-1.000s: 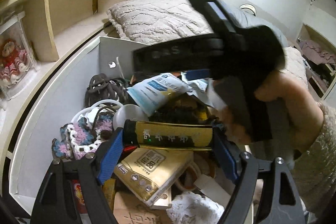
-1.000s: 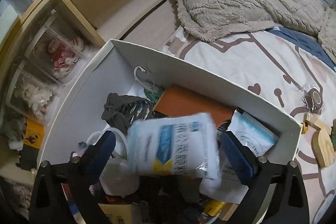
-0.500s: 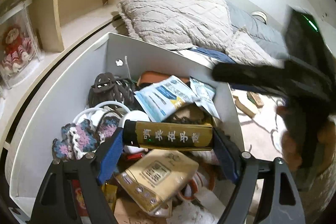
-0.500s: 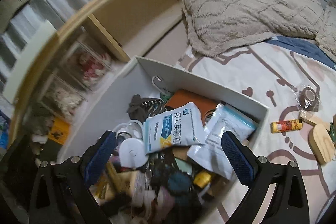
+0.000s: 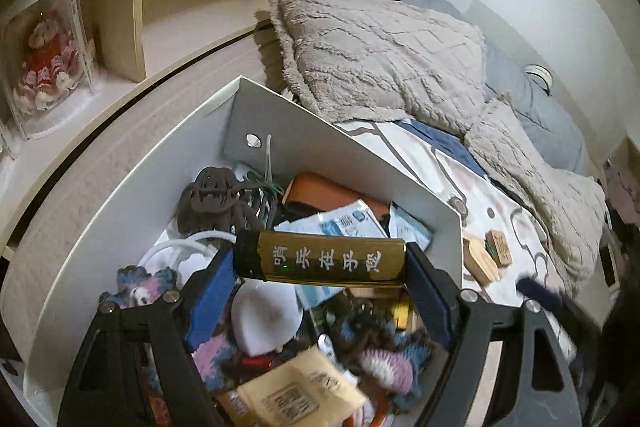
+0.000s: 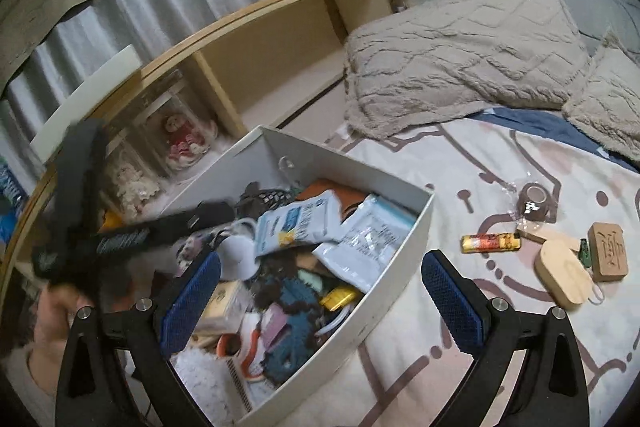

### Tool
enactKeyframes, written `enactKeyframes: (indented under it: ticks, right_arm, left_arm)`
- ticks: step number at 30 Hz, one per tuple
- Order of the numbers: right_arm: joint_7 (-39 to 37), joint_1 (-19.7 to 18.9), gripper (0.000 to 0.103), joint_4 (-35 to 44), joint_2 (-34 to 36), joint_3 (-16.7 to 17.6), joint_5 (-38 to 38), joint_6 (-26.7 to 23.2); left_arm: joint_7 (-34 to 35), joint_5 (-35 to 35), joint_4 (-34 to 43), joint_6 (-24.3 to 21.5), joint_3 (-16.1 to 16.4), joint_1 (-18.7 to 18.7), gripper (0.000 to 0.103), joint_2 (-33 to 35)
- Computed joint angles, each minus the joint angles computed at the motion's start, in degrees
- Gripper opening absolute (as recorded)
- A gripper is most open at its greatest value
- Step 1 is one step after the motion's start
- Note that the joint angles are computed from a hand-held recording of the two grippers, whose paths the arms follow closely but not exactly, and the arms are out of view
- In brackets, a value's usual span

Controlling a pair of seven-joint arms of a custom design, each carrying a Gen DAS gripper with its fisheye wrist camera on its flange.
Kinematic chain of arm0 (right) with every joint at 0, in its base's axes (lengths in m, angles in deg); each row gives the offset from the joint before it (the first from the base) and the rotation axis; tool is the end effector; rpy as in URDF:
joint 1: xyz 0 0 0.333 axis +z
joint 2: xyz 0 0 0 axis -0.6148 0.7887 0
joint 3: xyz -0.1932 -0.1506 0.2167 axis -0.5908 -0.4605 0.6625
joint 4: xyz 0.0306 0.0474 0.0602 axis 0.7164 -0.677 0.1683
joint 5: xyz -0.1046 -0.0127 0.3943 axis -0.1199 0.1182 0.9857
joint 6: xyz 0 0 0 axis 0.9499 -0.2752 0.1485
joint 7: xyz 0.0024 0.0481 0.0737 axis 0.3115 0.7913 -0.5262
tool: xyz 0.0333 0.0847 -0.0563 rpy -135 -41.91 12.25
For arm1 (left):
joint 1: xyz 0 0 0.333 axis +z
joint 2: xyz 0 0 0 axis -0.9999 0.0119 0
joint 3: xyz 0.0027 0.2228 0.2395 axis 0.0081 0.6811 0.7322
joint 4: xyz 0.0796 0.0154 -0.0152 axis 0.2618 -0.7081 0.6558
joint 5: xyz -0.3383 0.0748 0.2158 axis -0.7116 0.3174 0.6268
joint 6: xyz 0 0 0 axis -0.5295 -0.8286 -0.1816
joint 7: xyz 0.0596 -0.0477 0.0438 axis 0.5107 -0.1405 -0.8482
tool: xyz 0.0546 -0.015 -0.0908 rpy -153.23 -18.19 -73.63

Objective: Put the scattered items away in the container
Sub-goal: 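Open the right gripper over the box while the left gripper releases the gold cylinder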

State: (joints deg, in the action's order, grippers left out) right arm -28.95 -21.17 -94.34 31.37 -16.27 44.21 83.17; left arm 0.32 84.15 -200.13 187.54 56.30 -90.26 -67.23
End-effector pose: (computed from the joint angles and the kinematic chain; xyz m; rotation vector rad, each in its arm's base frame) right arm 0.4618 0.0984 0.4303 -1.9282 1.1301 -0.0427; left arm 0.4149 -0.1611 0.4465 -2.2393 1.4613 -0.8556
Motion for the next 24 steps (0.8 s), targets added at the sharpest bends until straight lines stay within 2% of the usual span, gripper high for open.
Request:
enactKeyframes:
  ticks: [6,11,14,19,24]
  right_arm:
    - [-4.6,0.8,0.1,-3.4,-3.8,-0.5,1.3,-0.1]
    - [-8.4,1.2,0.1,-6.4,-7.1,-1.3,2.6,0.2]
    - [-10.0,1.2,0.1,-7.7,-8.5,-2.0,2.9,-0.3]
    - [-11.8,0.6,0.1,-9.4,-9.4,-2.9,2.0,-0.9]
    - [-13.5,-0.9,0.1,-9.6,-8.7,-4.3,1.7,-1.7]
  left_arm:
    - [-7.3,5.5,3.7,-4.4,-3.7,5.1,0.082,2.7]
    - [-12.5,9.5,6.1,-7.9,-3.1,4.6,0.082,5.0]
    - [-19.1,14.3,7.3,-9.8,-4.0,5.7,0.082,5.7]
    - [-24.1,15.9,8.9,-11.9,-1.5,3.5,0.082,7.8]
    - [-29.4,18.1,11.5,-16.4,-0.3,1.7,0.082,10.2]
